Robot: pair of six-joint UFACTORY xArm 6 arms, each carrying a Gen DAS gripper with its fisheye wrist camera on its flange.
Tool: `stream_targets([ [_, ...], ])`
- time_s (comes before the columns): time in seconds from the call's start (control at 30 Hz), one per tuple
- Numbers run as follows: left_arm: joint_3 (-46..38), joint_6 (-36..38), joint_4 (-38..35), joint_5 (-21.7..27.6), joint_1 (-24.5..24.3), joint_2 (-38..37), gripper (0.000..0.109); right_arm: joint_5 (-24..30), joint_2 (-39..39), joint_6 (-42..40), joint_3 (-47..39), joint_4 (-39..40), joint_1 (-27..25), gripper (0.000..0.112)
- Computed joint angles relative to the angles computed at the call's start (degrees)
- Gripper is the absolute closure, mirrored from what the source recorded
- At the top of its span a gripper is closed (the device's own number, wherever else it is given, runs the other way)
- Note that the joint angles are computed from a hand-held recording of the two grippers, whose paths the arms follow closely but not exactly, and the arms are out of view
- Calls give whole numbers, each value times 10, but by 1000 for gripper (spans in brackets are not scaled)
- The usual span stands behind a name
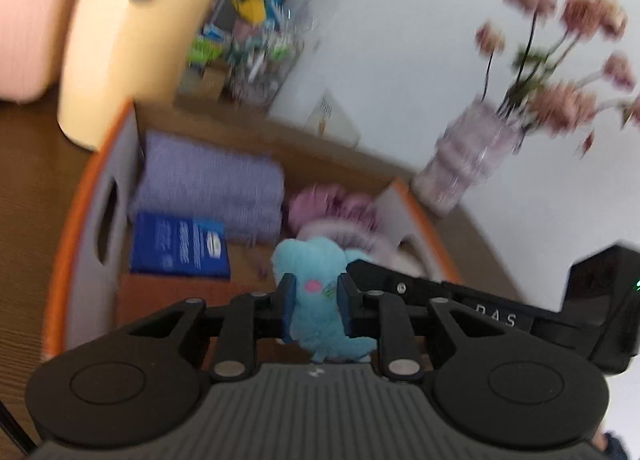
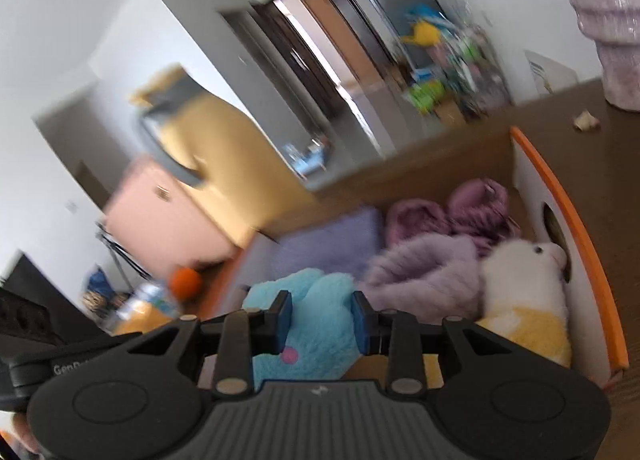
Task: Organize soft objects
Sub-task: 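Lift the light blue plush toy with the left tool and carry it into the box, then open the left tool to release the plush toy and withdraw, then grasp the white cylindrical sponge with the left tool while the right tool grasps the mint-green mesh puff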
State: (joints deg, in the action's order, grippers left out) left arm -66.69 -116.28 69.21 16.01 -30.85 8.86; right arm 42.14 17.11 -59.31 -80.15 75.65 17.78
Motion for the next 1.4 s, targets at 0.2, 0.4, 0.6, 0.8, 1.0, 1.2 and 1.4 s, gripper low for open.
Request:
stream_targets([
  [0.2, -12, 86, -57, 20, -15, 36, 92, -81, 27, -13, 2, -122, 31, 86],
  [0.4, -3, 126, -81, 57, -32, 5, 91, -105, 41, 20, -16, -212, 51, 85],
  [0.6, 22, 136, -70, 189, -89, -83, 83, -111, 28, 6, -10, -219, 52, 84],
  [0.8, 27, 152, -53, 433, -210, -146, 52, -108, -120, -67, 88, -143, 24, 82],
  [1.0, 44, 100, -3, 624, -347, -183, 23, -92, -295, -138, 209, -108, -26, 66],
  [1.2, 31, 88, -11, 685, -407, -177, 21, -44, -418, -181, 302, -70, -89, 62],
  [1.4, 29, 15, -7, 742, -478, -154, 15, -24, -506, -216, 372, -33, -112, 57],
])
